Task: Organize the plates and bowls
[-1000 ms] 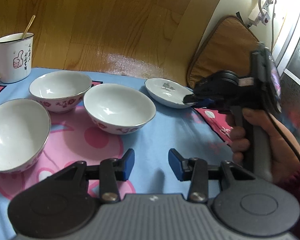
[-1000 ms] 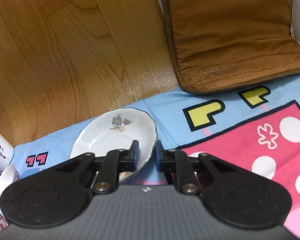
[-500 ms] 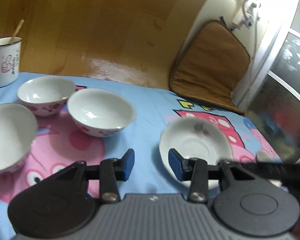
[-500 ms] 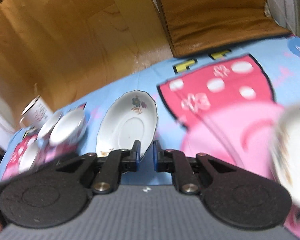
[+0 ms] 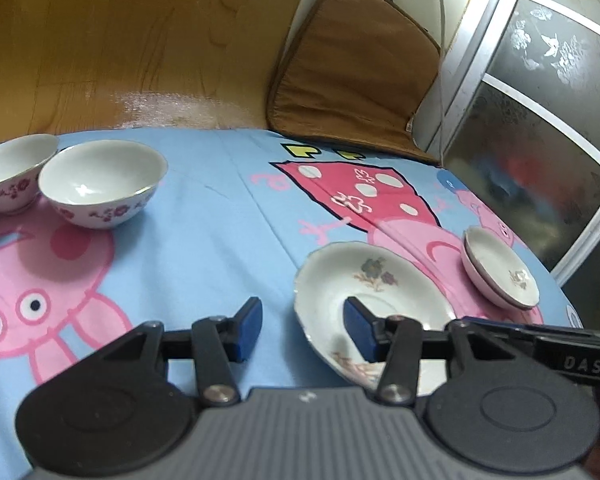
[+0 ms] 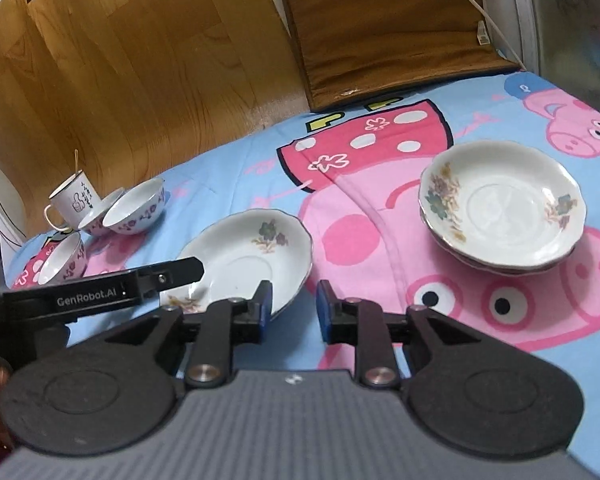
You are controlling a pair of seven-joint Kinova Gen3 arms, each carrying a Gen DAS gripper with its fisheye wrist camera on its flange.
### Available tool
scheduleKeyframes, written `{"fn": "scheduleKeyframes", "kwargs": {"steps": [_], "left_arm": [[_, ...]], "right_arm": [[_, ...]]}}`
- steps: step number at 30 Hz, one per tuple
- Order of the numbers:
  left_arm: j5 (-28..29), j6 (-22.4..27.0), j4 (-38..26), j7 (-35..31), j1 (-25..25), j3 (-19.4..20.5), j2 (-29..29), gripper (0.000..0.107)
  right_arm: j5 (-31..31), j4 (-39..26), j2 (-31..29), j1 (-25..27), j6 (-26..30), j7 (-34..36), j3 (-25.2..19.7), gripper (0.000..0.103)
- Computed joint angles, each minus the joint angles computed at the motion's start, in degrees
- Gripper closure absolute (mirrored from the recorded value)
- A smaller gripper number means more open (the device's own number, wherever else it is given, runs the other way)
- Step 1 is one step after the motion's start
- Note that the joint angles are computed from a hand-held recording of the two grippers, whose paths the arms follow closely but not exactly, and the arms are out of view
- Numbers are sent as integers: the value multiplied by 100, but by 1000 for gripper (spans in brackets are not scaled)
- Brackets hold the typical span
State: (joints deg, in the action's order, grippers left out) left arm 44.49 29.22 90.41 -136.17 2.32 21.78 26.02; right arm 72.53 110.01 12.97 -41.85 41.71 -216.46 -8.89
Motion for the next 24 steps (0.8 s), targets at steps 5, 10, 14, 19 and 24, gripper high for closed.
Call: {"fn": "scheduleKeyframes", "kwargs": {"steps": [5, 10, 14, 19, 24], "left_arm": [[-142, -77, 59, 126, 152, -94, -65, 90], [-149, 57, -2, 250, 181, -41, -147, 91], [-335, -38, -200, 337, 506, -57, -178, 91], [-883, 37, -770, 717, 1099, -119, 13, 91], [-1407, 134, -1285, 1043, 1609, -127, 298, 90]], "right_arm": [[337, 217, -42, -84, 26, -438, -69, 84], [566, 309, -41, -327, 769, -694, -183, 86], [740, 492, -96, -466, 1487, -964, -314, 86], [735, 801, -241, -522, 2262, -1378, -463, 86], [512, 1032, -354, -480, 2801, -1577, -568, 87]]}}
